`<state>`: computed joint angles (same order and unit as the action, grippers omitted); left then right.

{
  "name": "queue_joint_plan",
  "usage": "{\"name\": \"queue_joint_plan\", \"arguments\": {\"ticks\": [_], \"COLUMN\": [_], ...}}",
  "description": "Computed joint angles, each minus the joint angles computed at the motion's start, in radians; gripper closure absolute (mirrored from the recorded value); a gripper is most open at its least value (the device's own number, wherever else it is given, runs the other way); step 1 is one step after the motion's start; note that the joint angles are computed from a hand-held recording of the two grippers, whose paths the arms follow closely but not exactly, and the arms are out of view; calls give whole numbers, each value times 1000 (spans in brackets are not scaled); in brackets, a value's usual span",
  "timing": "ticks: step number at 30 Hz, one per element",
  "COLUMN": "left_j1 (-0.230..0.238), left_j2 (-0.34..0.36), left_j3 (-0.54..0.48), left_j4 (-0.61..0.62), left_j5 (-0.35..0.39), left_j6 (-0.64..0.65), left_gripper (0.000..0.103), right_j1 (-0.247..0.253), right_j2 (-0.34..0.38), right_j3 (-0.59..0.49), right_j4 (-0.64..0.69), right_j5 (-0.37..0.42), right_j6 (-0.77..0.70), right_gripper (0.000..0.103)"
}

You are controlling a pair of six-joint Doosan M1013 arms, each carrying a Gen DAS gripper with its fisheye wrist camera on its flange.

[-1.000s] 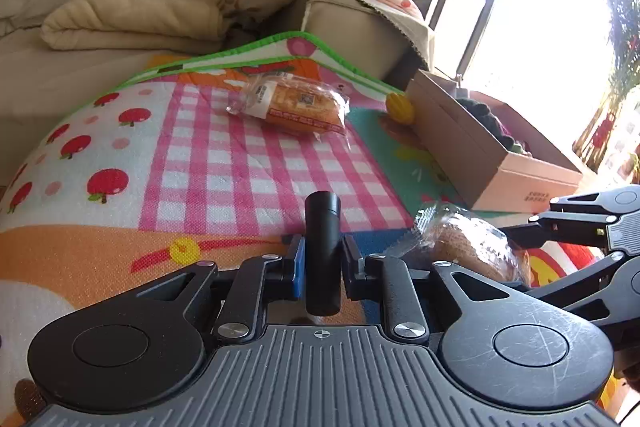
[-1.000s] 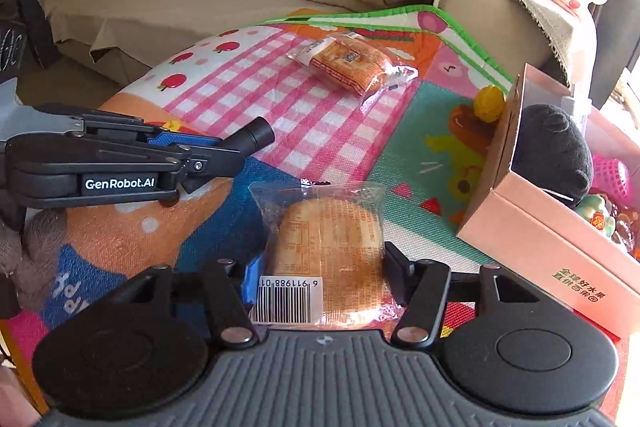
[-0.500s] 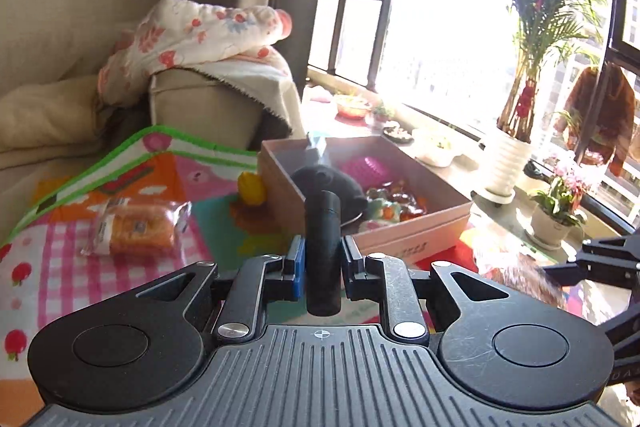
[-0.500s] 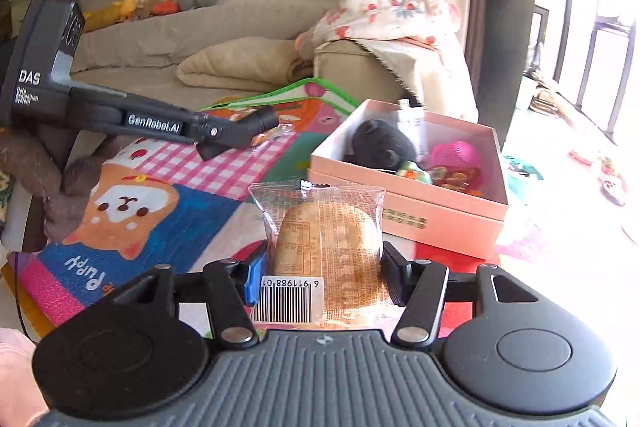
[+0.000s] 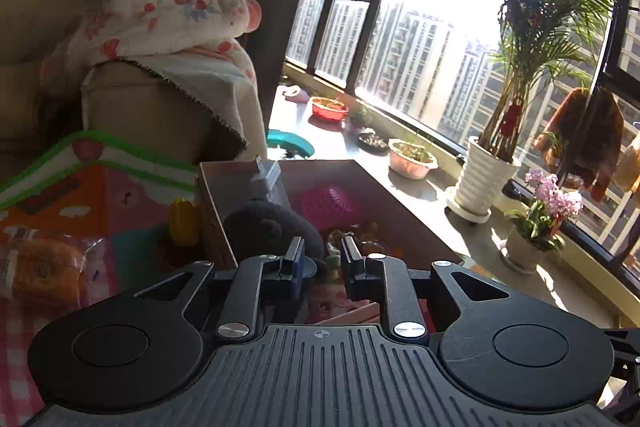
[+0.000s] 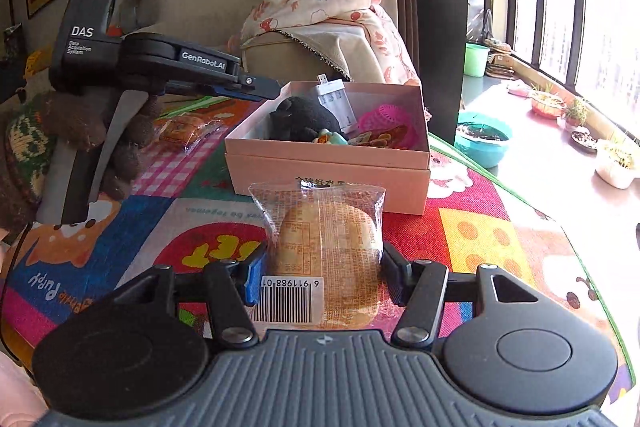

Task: Organize objects
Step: 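Carry the bread roll to the pink box and drop it in with the right tool, then grasp the yellow corn toy with the left tool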

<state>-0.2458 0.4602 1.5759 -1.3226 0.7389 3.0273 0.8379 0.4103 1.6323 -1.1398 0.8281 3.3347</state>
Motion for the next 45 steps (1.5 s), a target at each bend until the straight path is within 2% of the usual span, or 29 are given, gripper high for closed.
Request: {"name": "queue_joint_plan", "arguments": {"ticks": [6, 8, 10, 12, 16, 18, 21, 25, 29, 35, 39, 43, 44, 45], "left_j1": [53, 63, 71, 80, 101, 111, 128, 144, 150, 140, 127, 120, 113, 108], "left_j2": [-32, -40, -53, -58, -60, -66, -70, -65, -51, -36, -35, -15, -6, 7], "left_j3": [72, 93, 124, 143, 155, 166, 173, 174, 171, 161, 148, 98, 76, 44], "left_j4": [13, 35, 42, 36, 32, 12, -8, -4, -8, -5, -34, -136, -143, -113], "left_j5": [39, 25, -25, -55, -65, -84, -71, -56, -49, -42, -102, -181, -215, -225], "left_j6": [56, 58, 67, 68, 59, 87, 111, 107, 78, 72, 144, 250, 239, 175], "left_gripper": [81, 81, 81, 81, 81, 81, 81, 81, 81, 81, 81, 81, 81, 81], "right_j1": [-22, -41, -67, -93, -144, -166, -190, -182, -153, -115, -88, -55, -50, -46], "right_j2": [1, 3, 19, 50, 149, 191, 235, 251, 214, 146, 154, 155, 154, 154], "right_j3": [-18, -39, -81, -139, -286, -347, -409, -421, -373, -291, -278, -238, -227, -218], "right_j4": [-41, -55, -53, -30, 37, 108, 242, 248, 165, 97, 55, -39, -47, -50], "right_j5": [20, 33, 61, 94, 174, 181, 171, 196, 187, 29, 11, 9, 4, -3], "right_j6": [3, -25, -80, -166, -366, -448, -543, -557, -486, -386, -338, -253, -239, -227], "right_gripper": [47, 47, 47, 47, 47, 47, 46, 38, 27, 21, 19, 8, 5, 3]}}
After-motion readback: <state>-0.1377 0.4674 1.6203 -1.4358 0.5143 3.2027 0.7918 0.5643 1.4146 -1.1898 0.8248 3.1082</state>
